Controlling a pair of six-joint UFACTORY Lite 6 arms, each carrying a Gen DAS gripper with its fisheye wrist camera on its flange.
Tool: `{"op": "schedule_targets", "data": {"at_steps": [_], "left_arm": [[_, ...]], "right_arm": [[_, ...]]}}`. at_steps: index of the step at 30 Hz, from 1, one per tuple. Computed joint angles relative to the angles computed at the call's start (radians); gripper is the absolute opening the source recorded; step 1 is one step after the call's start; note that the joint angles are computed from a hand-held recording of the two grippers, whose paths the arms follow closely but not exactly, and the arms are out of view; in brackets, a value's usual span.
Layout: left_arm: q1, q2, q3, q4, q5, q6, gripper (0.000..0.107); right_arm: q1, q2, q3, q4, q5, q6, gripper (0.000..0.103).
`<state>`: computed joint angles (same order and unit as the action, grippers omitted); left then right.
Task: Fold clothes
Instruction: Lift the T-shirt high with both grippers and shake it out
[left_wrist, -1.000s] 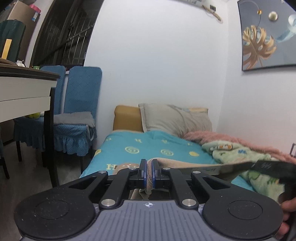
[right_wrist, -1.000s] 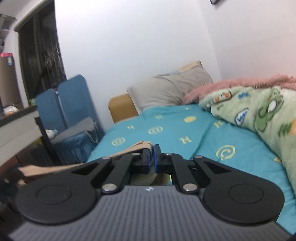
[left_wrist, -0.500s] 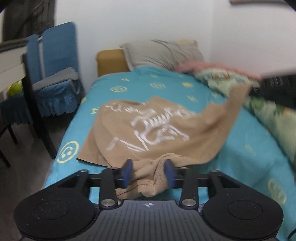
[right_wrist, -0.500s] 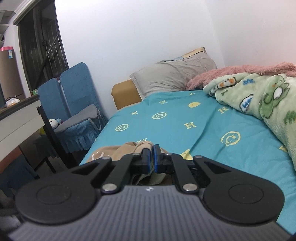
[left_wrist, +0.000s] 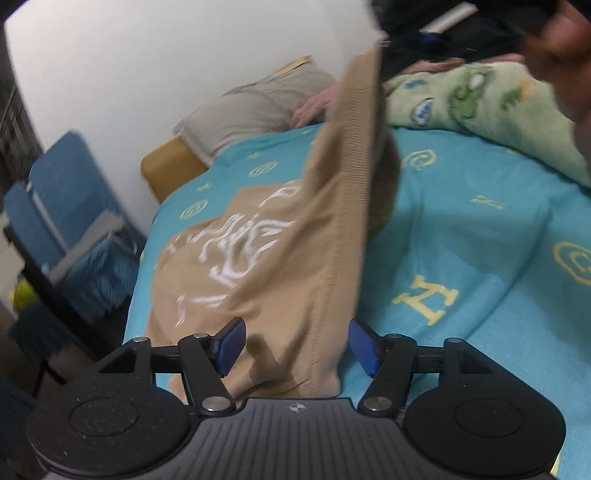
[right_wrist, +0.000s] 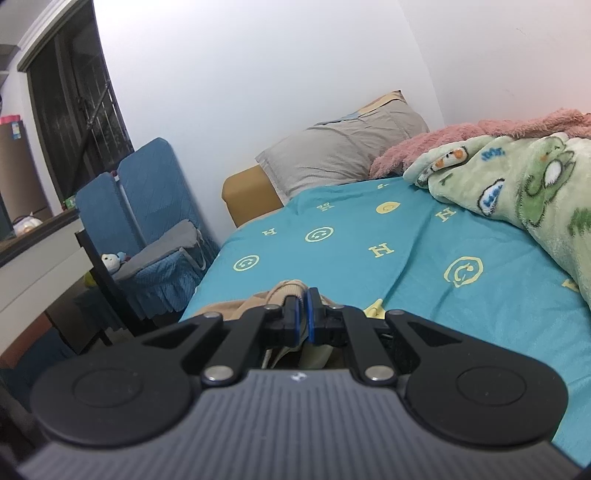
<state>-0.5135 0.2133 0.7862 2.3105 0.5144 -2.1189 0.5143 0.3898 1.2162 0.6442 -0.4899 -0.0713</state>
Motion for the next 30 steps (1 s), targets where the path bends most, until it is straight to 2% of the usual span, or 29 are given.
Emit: {"op": "schedule_targets", "data": {"at_steps": [4,9,12,14,15,17,19,22,24,28,30], "left_arm": [[-0.062,0.085,0.028,-0.006,0.123,-0.013,0.074],[-0.095,0.261,0.181,-0.281,0.317,0.137,0.076],[-0.044,0.270,0.229,-0.421,0.359,0.147,0.078],[0.011,0.200,0.204,-0.447,0.333,0.062,0.080],[0.024,0.168,0.183,-0.451,0.353,0.021,0.082],[0.025,0.116,0.147,-0.458,0.436,-0.029,0.083],[0.020,0.053,0.100,-0.442,0.501,-0.100,0.086],[-0.003,-0.066,0.029,-0.437,0.541,-0.140,0.090],[-0.045,-0.160,-0.015,-0.487,0.556,-0.106,0.089],[-0.138,-0.415,-0.109,-0.578,0.602,-0.045,0.089],[-0.193,-0.509,-0.107,-0.593,0.665,0.026,0.089]], "right_arm": [[0.000,-0.012,-0.009,-0.012,-0.006,0.012,0.007],[0.009,-0.019,-0.023,0.039,-0.052,-0.023,0.007],[0.013,0.005,-0.008,0.160,-0.082,-0.123,0.009],[0.014,0.052,0.039,0.273,-0.066,-0.230,0.011],[0.016,0.079,0.061,0.320,-0.069,-0.285,0.021],[0.024,0.137,0.107,0.404,-0.086,-0.392,0.061],[0.037,0.197,0.154,0.483,-0.117,-0.511,0.077],[0.068,0.252,0.208,0.612,-0.154,-0.729,0.079],[0.094,0.214,0.178,0.647,-0.191,-0.768,0.079],[0.128,-0.024,-0.016,0.583,-0.245,-0.632,0.079],[0.155,-0.148,-0.092,0.562,-0.288,-0.612,0.079]]}}
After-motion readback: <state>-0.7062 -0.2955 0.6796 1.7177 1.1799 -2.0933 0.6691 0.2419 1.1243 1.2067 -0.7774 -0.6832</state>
